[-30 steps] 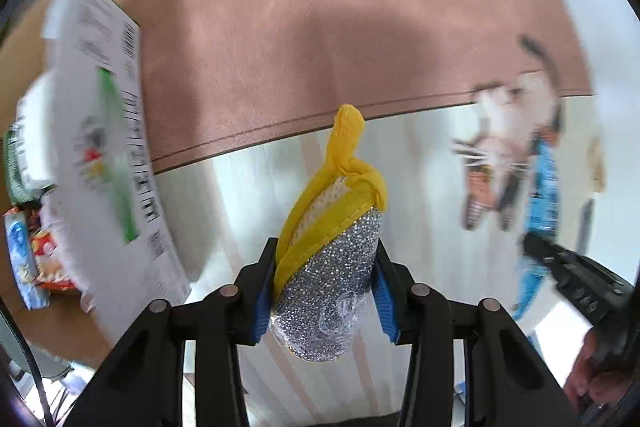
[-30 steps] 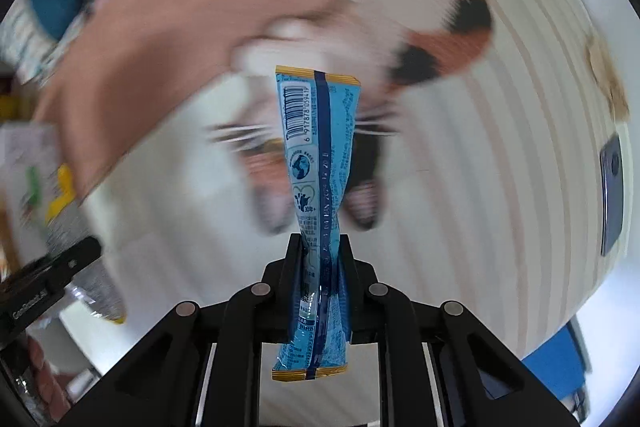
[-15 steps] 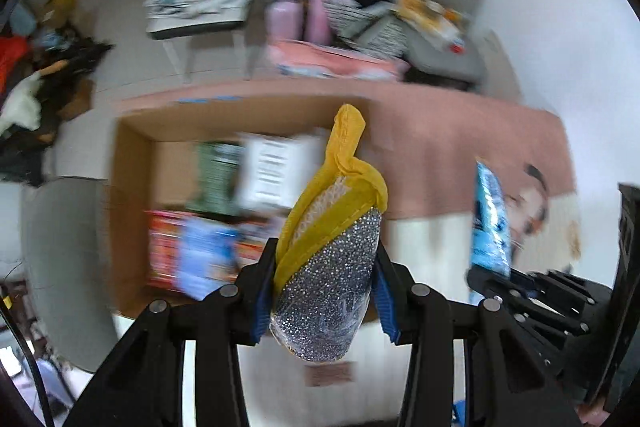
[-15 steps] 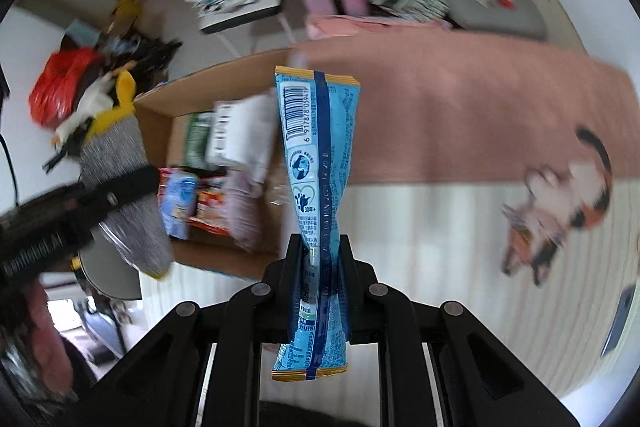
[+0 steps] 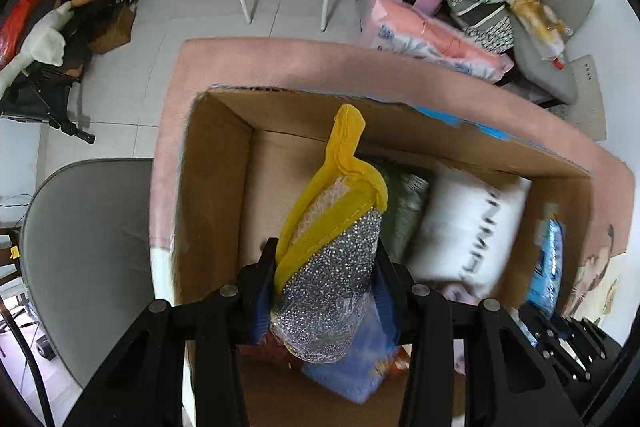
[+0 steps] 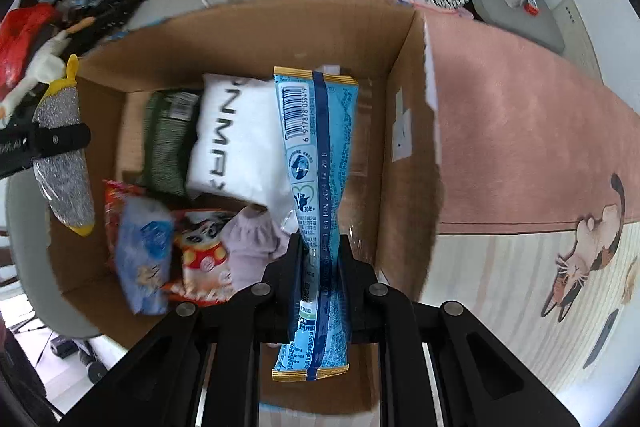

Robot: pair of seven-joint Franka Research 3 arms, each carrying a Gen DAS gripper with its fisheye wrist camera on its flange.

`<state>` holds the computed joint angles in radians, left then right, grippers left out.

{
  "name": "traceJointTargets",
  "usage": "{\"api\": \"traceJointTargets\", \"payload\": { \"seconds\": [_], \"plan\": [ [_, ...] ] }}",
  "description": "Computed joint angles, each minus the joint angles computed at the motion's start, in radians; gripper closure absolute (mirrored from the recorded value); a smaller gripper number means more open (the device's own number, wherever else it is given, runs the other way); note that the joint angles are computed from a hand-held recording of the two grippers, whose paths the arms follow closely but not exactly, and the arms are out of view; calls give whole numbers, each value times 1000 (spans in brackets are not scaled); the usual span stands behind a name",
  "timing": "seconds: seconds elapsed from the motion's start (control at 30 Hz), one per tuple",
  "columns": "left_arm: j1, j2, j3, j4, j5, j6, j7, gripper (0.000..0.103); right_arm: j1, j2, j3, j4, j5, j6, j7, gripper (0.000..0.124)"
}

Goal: Organize soft objects
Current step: 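Drop the scrubber and blue tube into the box and release both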

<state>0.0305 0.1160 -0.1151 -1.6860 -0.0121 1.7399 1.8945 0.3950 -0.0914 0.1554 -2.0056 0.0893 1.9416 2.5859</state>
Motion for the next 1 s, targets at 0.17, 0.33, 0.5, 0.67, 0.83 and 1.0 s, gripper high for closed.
{"api": "traceJointTargets", "payload": {
  "seconds": [0.17,0.33,0.5,0.67,0.83,1.0],
  "plan": [
    [-11,85,-8,41,34,5,-30,63,-3,44,-8,-10,9,14,-11,107],
    [-20,127,-15,67,84,-12,-30,56,2,79,-16,6,21,35,-44,89],
    [-19,108,-25,49,73,-13,5,39,18,116,-15,67,-12,5,-51,35],
    [-12,70,-22,18,37,1,31,3,22,104,-19,68,3,5,-45,34],
    [0,42,-11,3,11,-11,40,2,21,77,-17,51,11,17,-21,25],
    [8,-19,-1,-54,-7,18,42,2,20,48,-10,28,24,40,4,21]
  ]
}}
